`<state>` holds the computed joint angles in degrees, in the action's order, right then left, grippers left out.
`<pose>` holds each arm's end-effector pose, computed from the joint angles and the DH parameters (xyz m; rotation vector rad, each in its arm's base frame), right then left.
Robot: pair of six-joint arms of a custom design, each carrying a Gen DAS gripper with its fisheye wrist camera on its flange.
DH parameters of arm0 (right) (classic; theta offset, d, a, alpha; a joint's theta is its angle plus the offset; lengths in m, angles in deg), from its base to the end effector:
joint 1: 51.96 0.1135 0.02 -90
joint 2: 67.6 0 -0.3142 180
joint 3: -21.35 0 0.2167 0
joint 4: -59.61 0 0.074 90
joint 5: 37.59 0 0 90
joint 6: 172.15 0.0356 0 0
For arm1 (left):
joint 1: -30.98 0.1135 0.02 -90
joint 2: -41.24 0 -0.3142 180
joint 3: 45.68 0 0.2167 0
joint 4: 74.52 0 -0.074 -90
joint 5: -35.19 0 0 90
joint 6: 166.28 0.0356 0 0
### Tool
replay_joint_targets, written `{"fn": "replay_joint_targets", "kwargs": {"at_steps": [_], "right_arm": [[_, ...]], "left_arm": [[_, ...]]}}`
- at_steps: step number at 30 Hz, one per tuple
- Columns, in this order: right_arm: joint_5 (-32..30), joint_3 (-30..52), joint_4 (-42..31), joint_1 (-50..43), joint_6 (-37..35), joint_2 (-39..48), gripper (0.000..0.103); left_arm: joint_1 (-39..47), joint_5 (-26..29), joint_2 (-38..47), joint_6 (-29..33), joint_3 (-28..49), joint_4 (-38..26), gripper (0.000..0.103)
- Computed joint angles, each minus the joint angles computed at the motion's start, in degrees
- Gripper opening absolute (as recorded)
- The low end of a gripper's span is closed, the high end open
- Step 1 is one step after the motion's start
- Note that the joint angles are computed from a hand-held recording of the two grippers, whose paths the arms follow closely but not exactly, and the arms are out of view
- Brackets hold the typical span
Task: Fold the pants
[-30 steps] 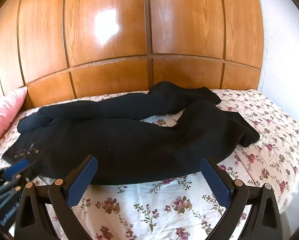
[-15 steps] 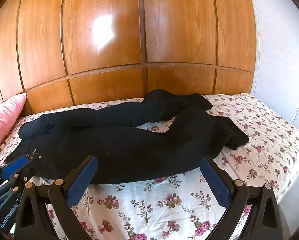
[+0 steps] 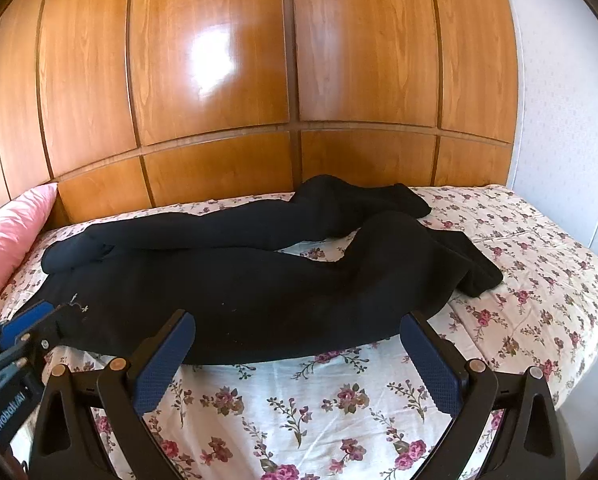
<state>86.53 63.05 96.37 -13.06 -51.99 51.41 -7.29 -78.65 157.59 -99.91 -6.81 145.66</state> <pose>0.2449 0.1720 0.1096 0.1370 2.1348 0.0174 0.2375 -0.1691 0.1189 0.0510 2.1620 -0.1585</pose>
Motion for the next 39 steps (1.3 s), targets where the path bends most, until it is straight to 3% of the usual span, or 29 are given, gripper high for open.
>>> {"fn": "replay_joint_targets", "kwargs": {"at_steps": [9, 15, 17, 19, 21, 24, 26, 28, 29, 31, 35, 39], "right_arm": [[-1.15, -0.02, 0.29, -0.16, -0.5, 0.58, 0.103], [-2.25, 0.14, 0.59, -0.89, -0.86, 1.49, 0.103], [-3.81, 0.28, 0.49, -1.72, -0.93, 1.88, 0.103], [-5.53, -0.13, 1.9, -2.66, -0.81, 2.64, 0.103], [-9.1, -0.42, 3.58, -4.53, -1.27, 3.63, 0.103], [-13.74, -1.72, 8.2, -8.03, -2.04, 5.92, 0.103], [-15.47, -2.88, 12.54, -10.17, -2.63, 7.87, 0.103], [-17.9, -3.98, 15.66, -13.76, -1.36, 9.56, 0.103], [-19.42, -3.55, 13.91, -15.67, -0.86, 9.47, 0.103], [-24.31, -1.69, 7.41, -20.79, -0.56, 8.95, 0.103], [-34.2, -4.65, 14.6, -32.57, 2.79, 12.18, 0.103], [-46.84, -4.6, 20.44, -45.82, 9.41, 16.31, 0.103]], "left_arm": [[0.94, 2.3, 0.11, -0.02, -0.53, 0.69, 0.033], [3.64, 7.85, 1.24, -1.15, -0.39, 0.84, 0.036], [5.84, 12.49, 1.9, -1.52, -0.54, 1.28, 0.041], [9.4, 19.35, 2.85, -2.89, 0.09, 0.18, 0.055], [14.58, 27.58, 4.72, -6.25, 1.15, -1.24, 0.058], [20.5, 33.41, 7.51, -11.08, 1.18, -0.61, 0.058], [22.92, 32.85, 8.21, -12.07, 0.41, 0.59, 0.058], [25.67, 32.04, 9.85, -12.18, -2.88, 8.17, 0.058], [27.34, 31.24, 10.86, -12.16, -4.93, 12.96, 0.058], [30.11, 31.24, 11.68, -10.65, -6.16, 15.66, 0.058], [38.57, 37.4, 14.96, -10.9, -5.4, 16.61, 0.057], [46.21, 38.62, 20.74, -14.56, -6.79, 24.2, 0.057]]}}
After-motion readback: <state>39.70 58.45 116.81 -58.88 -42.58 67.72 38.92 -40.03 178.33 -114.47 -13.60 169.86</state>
